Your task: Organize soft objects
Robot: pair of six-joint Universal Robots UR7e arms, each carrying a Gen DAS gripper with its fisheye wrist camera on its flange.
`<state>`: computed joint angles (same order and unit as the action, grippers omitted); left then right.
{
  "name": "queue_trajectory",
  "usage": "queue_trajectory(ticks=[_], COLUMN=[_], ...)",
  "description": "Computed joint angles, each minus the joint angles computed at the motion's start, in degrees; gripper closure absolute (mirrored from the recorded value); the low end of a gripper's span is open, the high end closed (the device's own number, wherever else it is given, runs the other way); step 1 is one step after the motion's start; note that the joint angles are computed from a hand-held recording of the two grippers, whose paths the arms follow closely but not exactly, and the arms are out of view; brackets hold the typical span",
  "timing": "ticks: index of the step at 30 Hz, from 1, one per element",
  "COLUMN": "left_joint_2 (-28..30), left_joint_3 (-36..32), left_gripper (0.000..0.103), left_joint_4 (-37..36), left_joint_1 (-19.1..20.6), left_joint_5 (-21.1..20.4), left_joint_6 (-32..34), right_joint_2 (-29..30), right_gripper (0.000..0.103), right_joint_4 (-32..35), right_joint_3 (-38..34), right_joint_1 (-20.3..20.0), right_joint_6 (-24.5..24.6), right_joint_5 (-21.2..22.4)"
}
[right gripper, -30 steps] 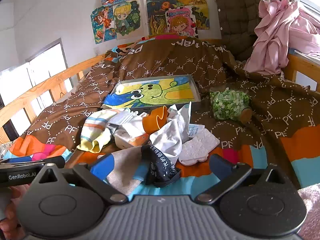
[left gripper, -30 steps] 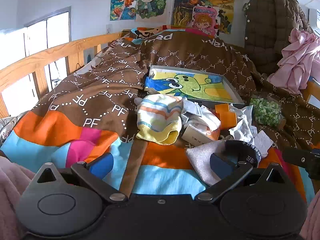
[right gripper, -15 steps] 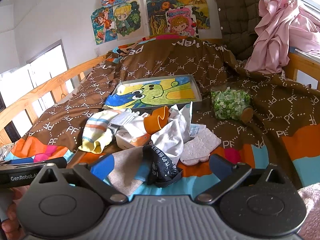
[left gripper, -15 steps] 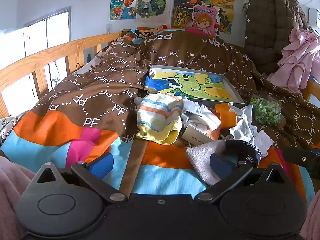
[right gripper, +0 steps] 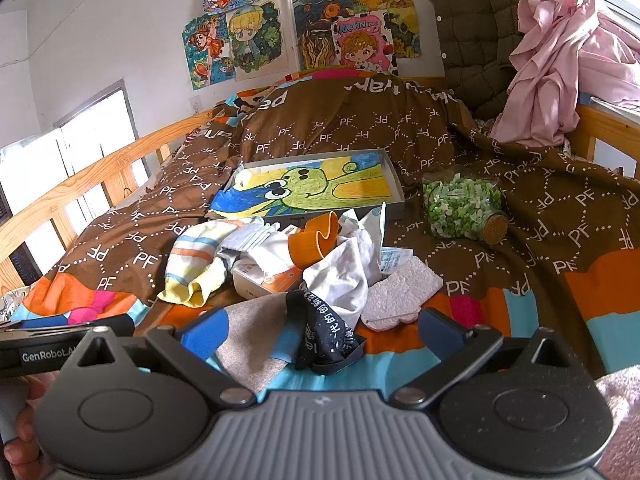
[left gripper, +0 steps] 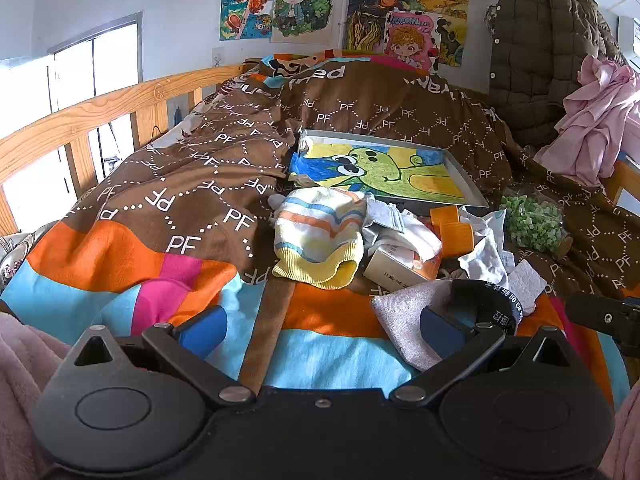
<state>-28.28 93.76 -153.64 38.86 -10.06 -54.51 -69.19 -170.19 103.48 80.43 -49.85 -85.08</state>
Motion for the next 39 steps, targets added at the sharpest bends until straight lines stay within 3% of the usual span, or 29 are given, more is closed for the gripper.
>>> queue_trajectory(ticks=[39], left_joint_2=[-0.1], left_joint_3=[0.0], left_gripper=[0.001], left_joint_4=[0.8], left_joint_1=[0.0], left_joint_5=[-0.1], left_joint_6=[-0.6], right_joint_2=[-0.1], right_gripper=[0.000], right_joint_4=[0.2], right_joint_3=[0.1], right_joint_1=[0.1], right_joint_6=[0.5], right_joint_5=[0.0])
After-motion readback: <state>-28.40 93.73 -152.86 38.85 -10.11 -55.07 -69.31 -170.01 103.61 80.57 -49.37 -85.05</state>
